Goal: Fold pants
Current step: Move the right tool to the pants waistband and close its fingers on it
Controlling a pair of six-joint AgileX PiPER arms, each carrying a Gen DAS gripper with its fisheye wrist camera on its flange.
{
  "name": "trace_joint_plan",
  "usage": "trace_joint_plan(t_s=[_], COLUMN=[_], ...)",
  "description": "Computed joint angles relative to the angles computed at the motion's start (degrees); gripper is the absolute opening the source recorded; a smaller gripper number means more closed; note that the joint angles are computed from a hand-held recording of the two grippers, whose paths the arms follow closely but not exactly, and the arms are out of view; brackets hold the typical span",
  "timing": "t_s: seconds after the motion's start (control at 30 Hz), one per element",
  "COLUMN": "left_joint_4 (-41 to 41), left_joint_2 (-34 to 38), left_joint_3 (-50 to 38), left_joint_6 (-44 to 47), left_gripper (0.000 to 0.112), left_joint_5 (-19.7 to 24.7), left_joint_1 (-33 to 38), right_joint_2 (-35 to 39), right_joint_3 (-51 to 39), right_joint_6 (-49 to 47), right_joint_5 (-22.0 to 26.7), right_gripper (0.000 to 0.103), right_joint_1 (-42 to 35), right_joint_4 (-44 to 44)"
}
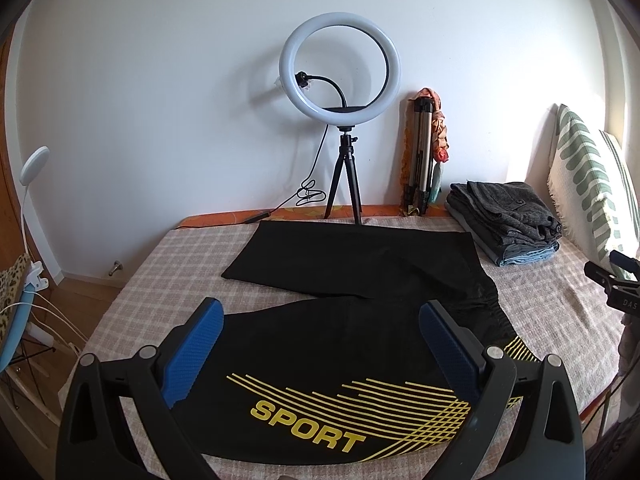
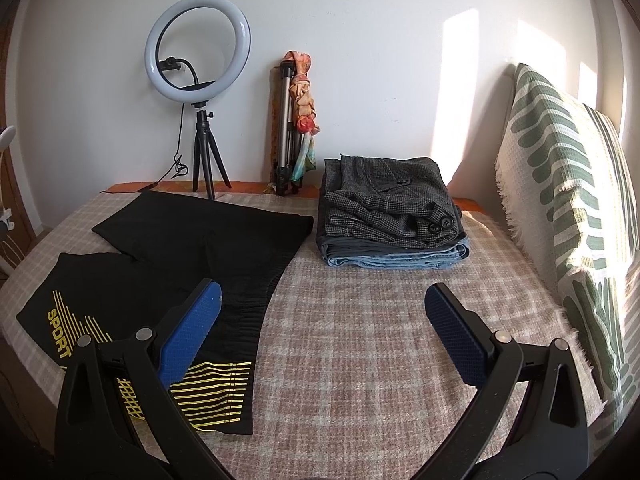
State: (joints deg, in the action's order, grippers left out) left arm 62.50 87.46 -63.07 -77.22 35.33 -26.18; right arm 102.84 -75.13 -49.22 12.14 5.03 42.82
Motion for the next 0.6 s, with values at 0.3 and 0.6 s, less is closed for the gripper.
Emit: trace_joint_plan(t_s=[0.3,0.6], left_joint_4=[-8.41,-17.65], left_joint_2=[1.63,1.32], left_joint_3=[1.16,0.89], left_joint_6=[10.24,25.25], left_gripper=[0.099,0.100], left_joint_5=[-2.10,-1.59], left_joint_1=[5.10,9.73], right_joint_2=[-0.61,-0.08], right_joint_3=[2.73,1.11], right_joint_6=[-18.39,-13.76], right_joint_5=[4.30,7.83], right_gripper=[0.103,0.103], right_joint_1=[1.11,3.83], right_joint_4=[12.78,2.16])
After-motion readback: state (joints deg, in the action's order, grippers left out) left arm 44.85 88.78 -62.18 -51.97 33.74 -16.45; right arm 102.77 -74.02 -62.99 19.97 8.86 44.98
